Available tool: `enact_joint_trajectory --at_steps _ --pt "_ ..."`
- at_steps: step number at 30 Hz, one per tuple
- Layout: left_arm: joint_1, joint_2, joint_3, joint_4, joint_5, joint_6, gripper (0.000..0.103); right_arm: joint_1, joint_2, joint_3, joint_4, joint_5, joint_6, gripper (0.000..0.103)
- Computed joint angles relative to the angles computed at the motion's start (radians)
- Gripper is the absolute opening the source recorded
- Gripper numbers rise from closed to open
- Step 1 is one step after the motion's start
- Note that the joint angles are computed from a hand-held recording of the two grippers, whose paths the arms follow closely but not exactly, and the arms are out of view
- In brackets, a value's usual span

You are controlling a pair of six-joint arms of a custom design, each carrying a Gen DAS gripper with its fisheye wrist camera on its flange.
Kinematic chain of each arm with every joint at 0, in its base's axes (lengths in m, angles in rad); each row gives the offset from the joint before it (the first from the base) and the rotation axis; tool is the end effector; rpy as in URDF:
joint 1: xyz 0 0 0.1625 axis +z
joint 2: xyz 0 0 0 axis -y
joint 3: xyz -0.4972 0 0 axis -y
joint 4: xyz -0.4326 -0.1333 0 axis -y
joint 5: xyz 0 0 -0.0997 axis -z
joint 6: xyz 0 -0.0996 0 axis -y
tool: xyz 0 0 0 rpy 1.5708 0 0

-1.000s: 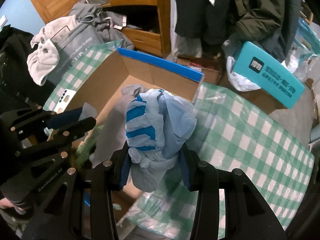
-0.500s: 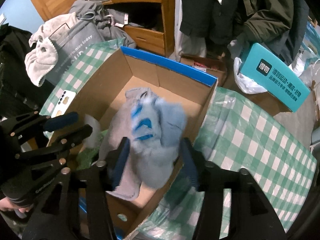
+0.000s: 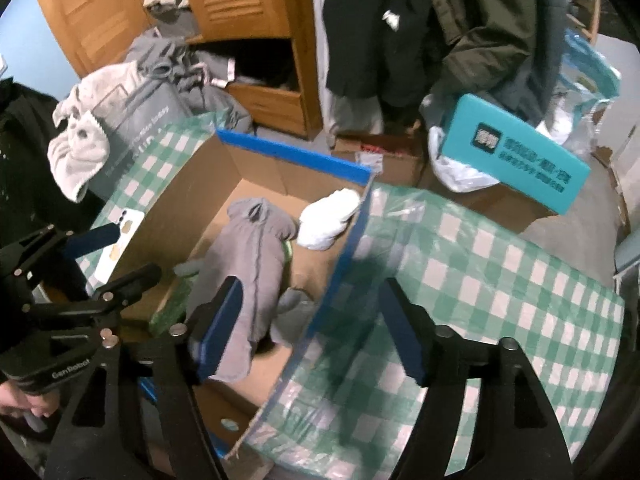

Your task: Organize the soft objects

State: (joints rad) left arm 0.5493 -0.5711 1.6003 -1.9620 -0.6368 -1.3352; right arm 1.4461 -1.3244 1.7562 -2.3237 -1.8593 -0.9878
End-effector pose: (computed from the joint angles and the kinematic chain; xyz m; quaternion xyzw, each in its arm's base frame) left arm -0.4738 -0.5402 -0.0464 0.0070 0.8595 -0.2879 0.4222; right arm 0.0247 -0.6470 0.4045 0.3877 -0.8969 0.0594 0.2040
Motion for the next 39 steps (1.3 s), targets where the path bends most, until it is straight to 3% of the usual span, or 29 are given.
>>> enact_joint_trajectory --at_steps 5,9,19,26,39 --pt "-0.011 0.02 -0.047 0.079 0.028 -0.017 0.066 -0.017 -0.029 -0.012 -0.018 0.035 -0.004 0.077" --pt "-0.022 0.033 -0.066 0.077 0.051 -0.002 0.08 -0.031 -0.048 -0.013 -0.04 0.055 -0.015 0.079" --pt "-0.034 0.071 -0.125 0.104 0.05 0.011 0.08 -0.071 -0.102 -0.019 -0.05 0.127 -0.02 0.08" --pt "-0.046 0.095 -0.165 0.143 0.084 0.013 0.087 -0.09 -0.114 -0.019 -0.067 0.162 -0.029 0.08" --pt "-0.048 0.108 -0.168 0.054 0.105 0.071 0.087 -0.12 -0.103 -0.046 -0.092 0.183 -0.012 0.08"
